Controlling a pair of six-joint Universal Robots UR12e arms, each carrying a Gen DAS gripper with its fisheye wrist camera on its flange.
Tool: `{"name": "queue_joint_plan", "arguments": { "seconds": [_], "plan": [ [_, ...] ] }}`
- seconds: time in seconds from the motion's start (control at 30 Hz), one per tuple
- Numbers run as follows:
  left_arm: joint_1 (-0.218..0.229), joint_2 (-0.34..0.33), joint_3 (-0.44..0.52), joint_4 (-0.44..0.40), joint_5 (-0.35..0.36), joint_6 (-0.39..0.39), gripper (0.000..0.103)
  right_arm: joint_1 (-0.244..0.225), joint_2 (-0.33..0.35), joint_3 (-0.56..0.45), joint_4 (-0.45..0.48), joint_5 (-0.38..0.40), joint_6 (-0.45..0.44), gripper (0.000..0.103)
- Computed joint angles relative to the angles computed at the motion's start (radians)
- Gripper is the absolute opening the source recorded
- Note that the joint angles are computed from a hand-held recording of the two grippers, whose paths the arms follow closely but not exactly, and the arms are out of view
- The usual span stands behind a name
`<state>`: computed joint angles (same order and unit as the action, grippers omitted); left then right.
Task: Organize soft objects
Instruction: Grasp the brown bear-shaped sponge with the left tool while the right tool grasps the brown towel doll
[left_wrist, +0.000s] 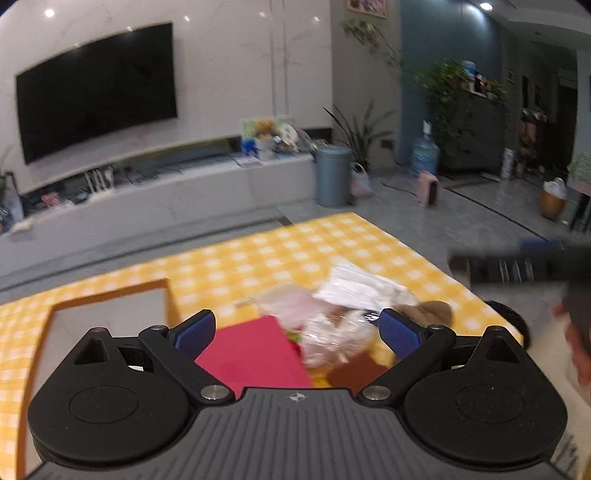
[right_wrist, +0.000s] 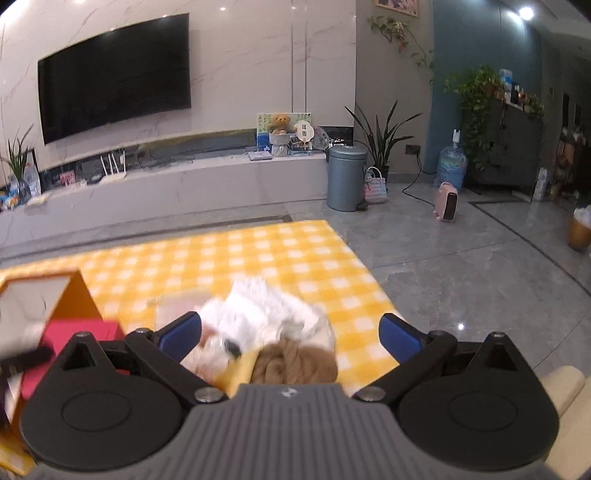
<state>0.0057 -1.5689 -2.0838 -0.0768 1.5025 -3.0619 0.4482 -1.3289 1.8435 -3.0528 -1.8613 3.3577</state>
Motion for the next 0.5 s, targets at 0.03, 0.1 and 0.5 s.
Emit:
{"name": "queue_joint_plan", "arguments": {
  "seconds": [0.03,0.1,0.5],
  "plan": [
    [-0.004,-0.003,0.008,-0.019,-0.009,-0.002,0.103,-0.008,0.001,-0.017,0.018,0.004,0.001,0.100],
    [-0.010,-0.012,0.024,-0.054,-0.036,-0.005,0.103,-0.012,0.010,-0.048,0.054,-0.025,-0.001,0.101],
    [-0.036,-0.081,0.137,-0.389,-0.188,-0.003,0.103,-0.047,0.055,-0.003,0.082,0.031,0.080,0.100]
  ]
}}
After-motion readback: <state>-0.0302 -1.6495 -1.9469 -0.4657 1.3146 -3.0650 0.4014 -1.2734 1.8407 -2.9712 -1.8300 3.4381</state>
